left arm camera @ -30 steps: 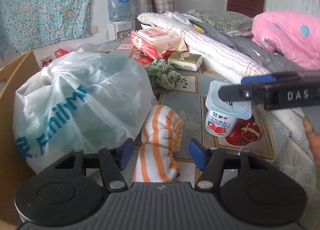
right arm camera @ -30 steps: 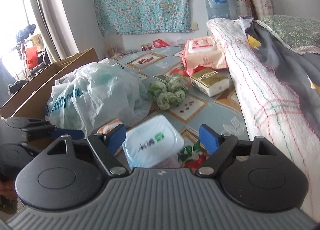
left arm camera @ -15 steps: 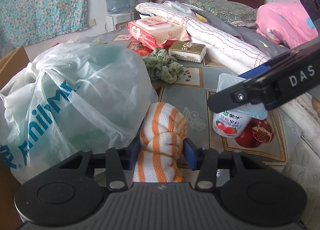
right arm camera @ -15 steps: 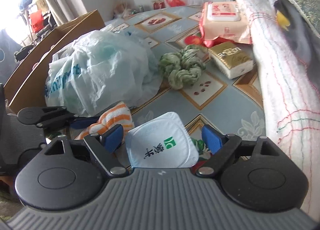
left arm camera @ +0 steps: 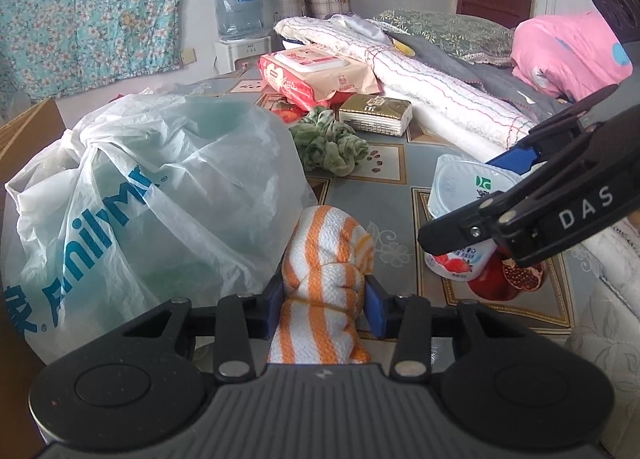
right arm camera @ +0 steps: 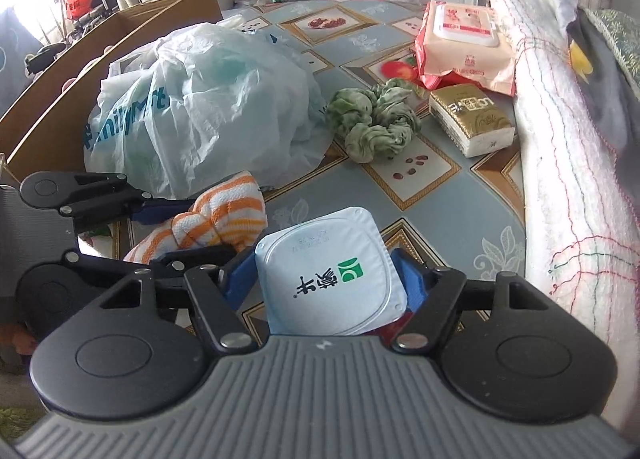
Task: Organize soft objects
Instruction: 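Carry the yogurt cup and striped cloth to the box with both tools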
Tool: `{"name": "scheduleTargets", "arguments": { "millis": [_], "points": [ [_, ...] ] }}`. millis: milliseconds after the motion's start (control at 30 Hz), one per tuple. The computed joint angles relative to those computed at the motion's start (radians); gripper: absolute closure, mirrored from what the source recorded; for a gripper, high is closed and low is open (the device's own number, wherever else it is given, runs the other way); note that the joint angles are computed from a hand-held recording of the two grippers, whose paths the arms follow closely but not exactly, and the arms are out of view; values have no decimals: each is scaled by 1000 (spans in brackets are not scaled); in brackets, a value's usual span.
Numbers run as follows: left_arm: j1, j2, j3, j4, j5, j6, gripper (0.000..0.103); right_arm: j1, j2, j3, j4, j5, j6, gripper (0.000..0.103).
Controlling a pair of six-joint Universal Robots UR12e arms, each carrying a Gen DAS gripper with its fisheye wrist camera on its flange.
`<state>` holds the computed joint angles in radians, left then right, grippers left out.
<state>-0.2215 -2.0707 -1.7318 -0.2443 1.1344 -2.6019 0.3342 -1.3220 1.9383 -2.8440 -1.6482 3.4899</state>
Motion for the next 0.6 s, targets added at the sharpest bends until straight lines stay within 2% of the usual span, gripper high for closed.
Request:
{"name": "scheduleTargets", "arguments": {
  "millis": [333, 467, 600],
  "points": [
    [27, 42, -36, 23, -55, -25, 61, 20, -28, 30, -54, -55, 34, 33],
    [51, 70, -53, 19, -114, -44, 61, 28, -48, 35, -72, -73, 28, 33],
    [85, 99, -64, 26, -174, -95, 61, 33, -63, 26, -87, -67, 11, 33]
  ]
}}
